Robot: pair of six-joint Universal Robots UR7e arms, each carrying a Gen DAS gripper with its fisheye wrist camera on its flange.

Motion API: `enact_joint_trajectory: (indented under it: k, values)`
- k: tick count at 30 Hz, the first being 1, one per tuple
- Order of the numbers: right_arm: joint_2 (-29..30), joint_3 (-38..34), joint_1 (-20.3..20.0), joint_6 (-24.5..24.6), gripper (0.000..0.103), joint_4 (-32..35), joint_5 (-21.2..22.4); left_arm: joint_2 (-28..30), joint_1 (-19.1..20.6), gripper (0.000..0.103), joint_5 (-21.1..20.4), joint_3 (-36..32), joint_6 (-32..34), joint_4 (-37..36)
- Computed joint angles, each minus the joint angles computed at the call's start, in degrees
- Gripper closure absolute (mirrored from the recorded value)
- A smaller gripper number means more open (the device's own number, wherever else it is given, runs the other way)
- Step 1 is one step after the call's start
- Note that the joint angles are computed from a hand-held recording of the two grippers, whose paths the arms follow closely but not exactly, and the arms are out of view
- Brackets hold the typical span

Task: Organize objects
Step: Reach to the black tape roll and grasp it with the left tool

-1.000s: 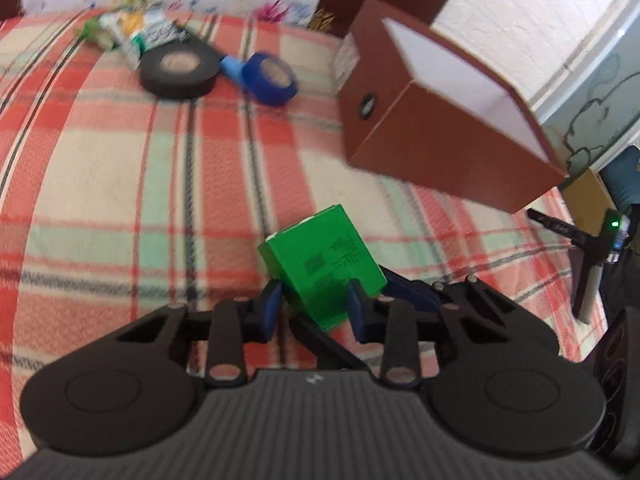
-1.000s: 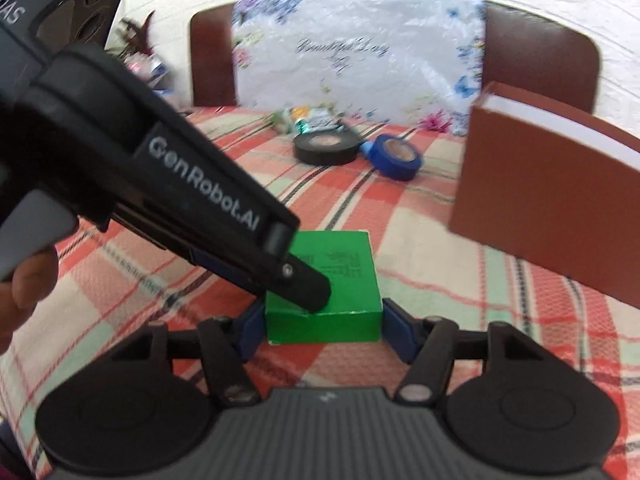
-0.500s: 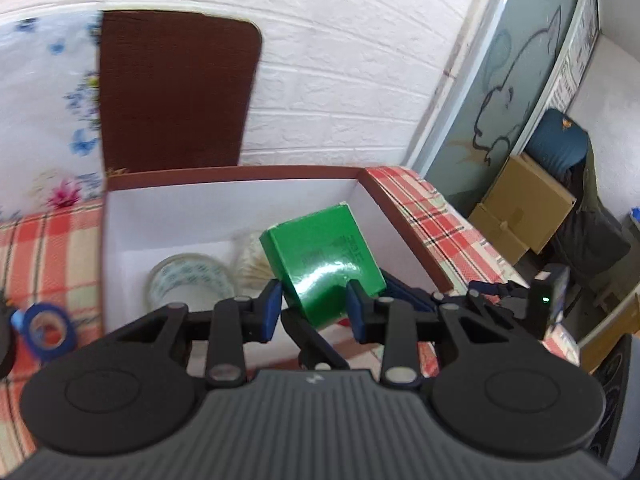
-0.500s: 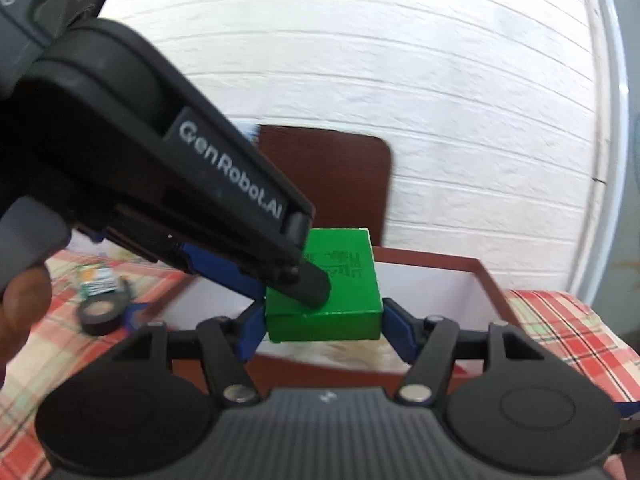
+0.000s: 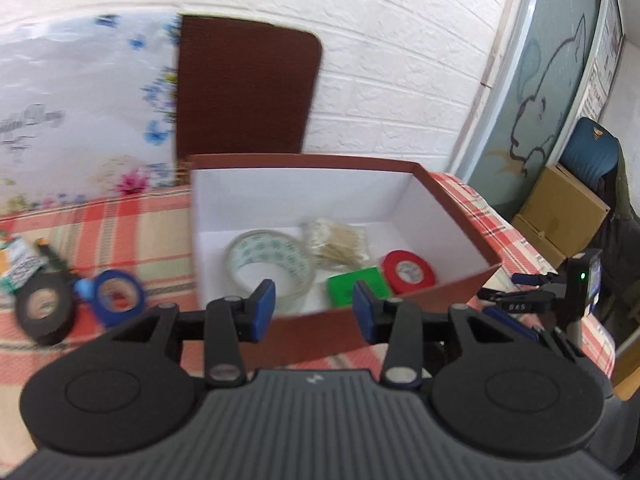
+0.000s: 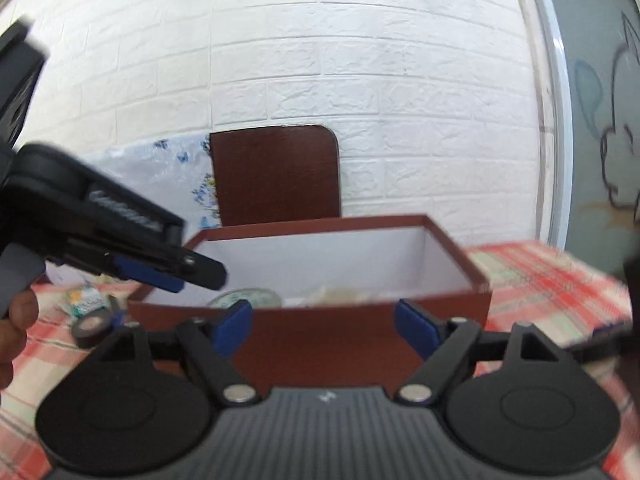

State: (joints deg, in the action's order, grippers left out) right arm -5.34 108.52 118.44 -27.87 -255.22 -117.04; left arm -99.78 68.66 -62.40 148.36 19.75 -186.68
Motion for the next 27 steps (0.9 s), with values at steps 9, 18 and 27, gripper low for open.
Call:
enact_joint_trajectory:
  k: [9, 18, 27]
  values:
    - [0.89, 1.23, 5.76, 11.24, 0.036, 23.71, 3.80, -2.67, 20.67, 0.049, 5.37, 1.61, 12.75, -14.50]
    - [5.59, -16.12, 11.39, 5.41, 0.053, 44.70, 5.16, 7.76, 44.41, 0.033, -14.57, -6.32, 17.93, -32.40]
    - [19.82, -46.88, 9.76, 7.57, 0.023, 61.75, -1.18, 7.50, 45.50, 0.029, -17.86, -7.47, 16.61, -29.94]
